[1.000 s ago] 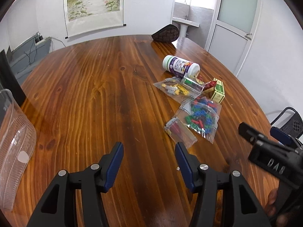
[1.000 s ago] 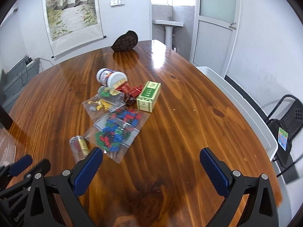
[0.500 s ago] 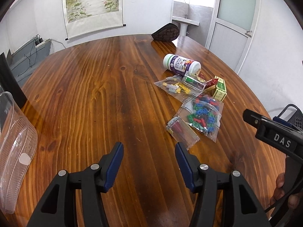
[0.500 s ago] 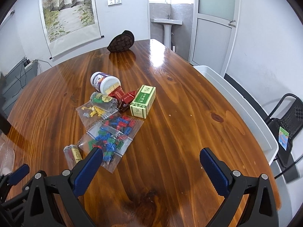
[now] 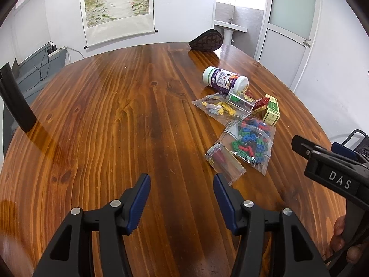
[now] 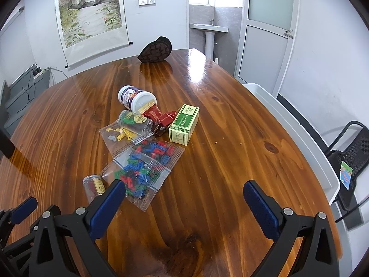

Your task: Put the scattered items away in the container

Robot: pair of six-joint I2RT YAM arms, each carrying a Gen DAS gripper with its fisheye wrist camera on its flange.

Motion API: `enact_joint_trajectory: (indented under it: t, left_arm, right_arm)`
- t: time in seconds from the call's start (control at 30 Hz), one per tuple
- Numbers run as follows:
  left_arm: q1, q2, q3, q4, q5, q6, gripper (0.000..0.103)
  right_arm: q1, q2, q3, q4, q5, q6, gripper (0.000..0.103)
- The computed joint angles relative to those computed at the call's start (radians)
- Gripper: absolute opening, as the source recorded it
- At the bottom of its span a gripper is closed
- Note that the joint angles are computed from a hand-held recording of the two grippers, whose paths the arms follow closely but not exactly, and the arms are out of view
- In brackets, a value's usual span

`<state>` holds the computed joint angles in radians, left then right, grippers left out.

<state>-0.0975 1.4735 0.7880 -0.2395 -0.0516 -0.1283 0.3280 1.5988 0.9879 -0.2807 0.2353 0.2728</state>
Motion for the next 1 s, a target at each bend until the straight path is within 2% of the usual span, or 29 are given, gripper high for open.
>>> enact_joint_trajectory:
  t: [0.53, 0.83, 1.0]
  left_arm:
    - [0.003, 0.010, -0.008, -0.009, 0.020, -0.010, 0.058]
    - [0.019, 0.013, -0.017, -0.005, 0.037, -0.014, 0.058]
    - [0.030, 0.003, -0.031, 0.005, 0.043, -0.008, 0.058]
  right_arm:
    - [-0.025, 0.028, 0.020, 0.010, -0.052, -0.026, 0.103]
    - [-0.037, 0.110, 0.130, -0.021, -0.121, -0.083, 0.103]
    - [-0.044, 0.190, 0.246, -0.063, -0.186, -0.137, 0.103]
